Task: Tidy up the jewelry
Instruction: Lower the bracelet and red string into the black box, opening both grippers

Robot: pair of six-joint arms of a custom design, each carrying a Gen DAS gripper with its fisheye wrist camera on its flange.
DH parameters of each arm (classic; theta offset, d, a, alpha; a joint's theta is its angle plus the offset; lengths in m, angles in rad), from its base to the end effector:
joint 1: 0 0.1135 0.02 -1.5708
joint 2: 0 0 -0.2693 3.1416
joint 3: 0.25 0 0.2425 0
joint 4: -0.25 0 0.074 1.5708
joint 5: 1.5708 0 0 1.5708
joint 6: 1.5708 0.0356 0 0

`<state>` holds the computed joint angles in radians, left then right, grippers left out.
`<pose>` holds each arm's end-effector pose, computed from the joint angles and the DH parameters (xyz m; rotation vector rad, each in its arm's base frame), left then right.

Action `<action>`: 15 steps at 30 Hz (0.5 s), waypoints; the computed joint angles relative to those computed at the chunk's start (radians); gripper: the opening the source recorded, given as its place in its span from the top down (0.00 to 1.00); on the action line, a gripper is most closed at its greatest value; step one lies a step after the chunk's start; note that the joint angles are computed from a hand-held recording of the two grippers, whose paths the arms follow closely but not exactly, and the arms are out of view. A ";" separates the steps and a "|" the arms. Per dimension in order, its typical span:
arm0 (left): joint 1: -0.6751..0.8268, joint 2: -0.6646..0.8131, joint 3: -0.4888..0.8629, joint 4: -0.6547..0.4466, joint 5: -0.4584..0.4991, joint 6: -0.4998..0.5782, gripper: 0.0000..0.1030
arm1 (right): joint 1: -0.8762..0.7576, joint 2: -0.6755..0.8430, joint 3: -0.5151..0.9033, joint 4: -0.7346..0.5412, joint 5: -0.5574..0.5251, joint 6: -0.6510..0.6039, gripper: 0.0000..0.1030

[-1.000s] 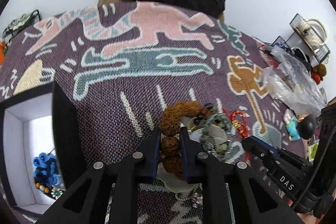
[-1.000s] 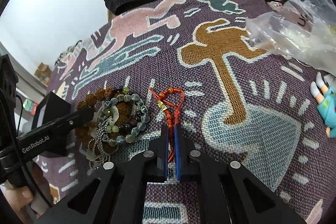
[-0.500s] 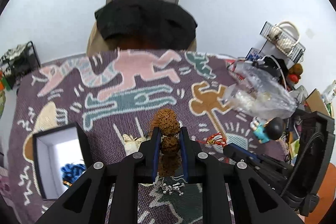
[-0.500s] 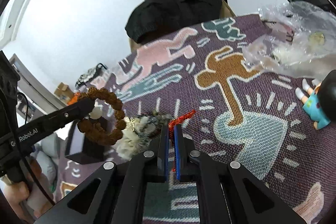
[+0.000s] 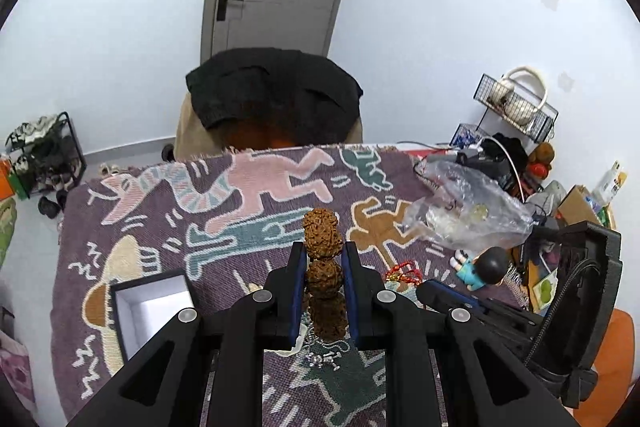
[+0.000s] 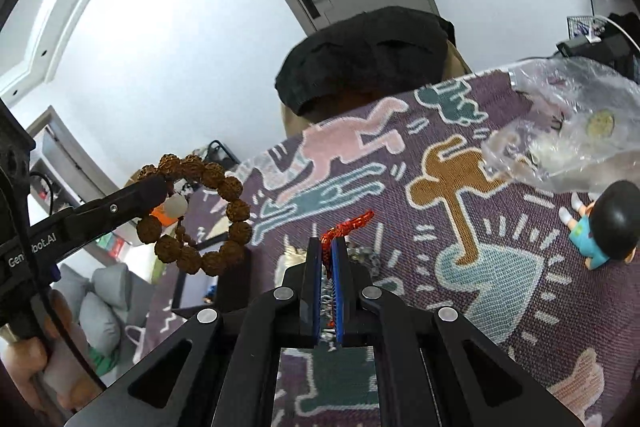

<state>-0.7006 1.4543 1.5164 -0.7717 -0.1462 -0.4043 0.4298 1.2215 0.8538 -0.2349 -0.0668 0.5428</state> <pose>0.2345 -0.1909 0.3843 0.2635 2.2905 -0.4118 0.2344 0.1100 0.2760 0.0872 2.2392 0.6168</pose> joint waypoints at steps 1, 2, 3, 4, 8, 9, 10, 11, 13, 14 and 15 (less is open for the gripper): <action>0.008 -0.015 -0.005 -0.005 0.000 0.001 0.82 | 0.011 -0.003 0.008 -0.005 0.006 0.002 0.94; 0.016 -0.026 -0.010 -0.008 0.001 0.003 0.82 | 0.020 -0.006 0.014 -0.010 0.010 0.004 0.94; 0.024 -0.038 -0.017 -0.010 0.003 0.005 0.82 | 0.029 -0.006 0.019 -0.011 0.013 0.006 0.94; 0.031 -0.044 -0.020 -0.012 0.006 0.006 0.82 | 0.042 -0.003 0.028 -0.014 0.021 0.008 0.94; 0.088 -0.091 -0.064 -0.012 0.034 0.016 0.82 | 0.087 0.017 0.058 -0.021 0.044 0.016 0.94; 0.098 -0.101 -0.074 -0.011 0.040 0.018 0.82 | 0.101 0.024 0.067 -0.023 0.053 0.018 0.94; 0.119 -0.115 -0.092 -0.009 0.050 0.023 0.82 | 0.116 0.033 0.077 -0.025 0.061 0.019 0.94; 0.133 -0.125 -0.103 -0.008 0.057 0.026 0.82 | 0.121 0.038 0.081 -0.024 0.063 0.020 0.94; 0.174 -0.149 -0.136 0.001 0.079 0.034 0.82 | 0.145 0.059 0.097 -0.022 0.074 0.022 0.94; 0.190 -0.158 -0.149 0.004 0.088 0.035 0.82 | 0.153 0.064 0.101 -0.021 0.078 0.023 0.94; 0.206 -0.167 -0.163 0.008 0.097 0.037 0.82 | 0.164 0.073 0.107 -0.021 0.083 0.024 0.94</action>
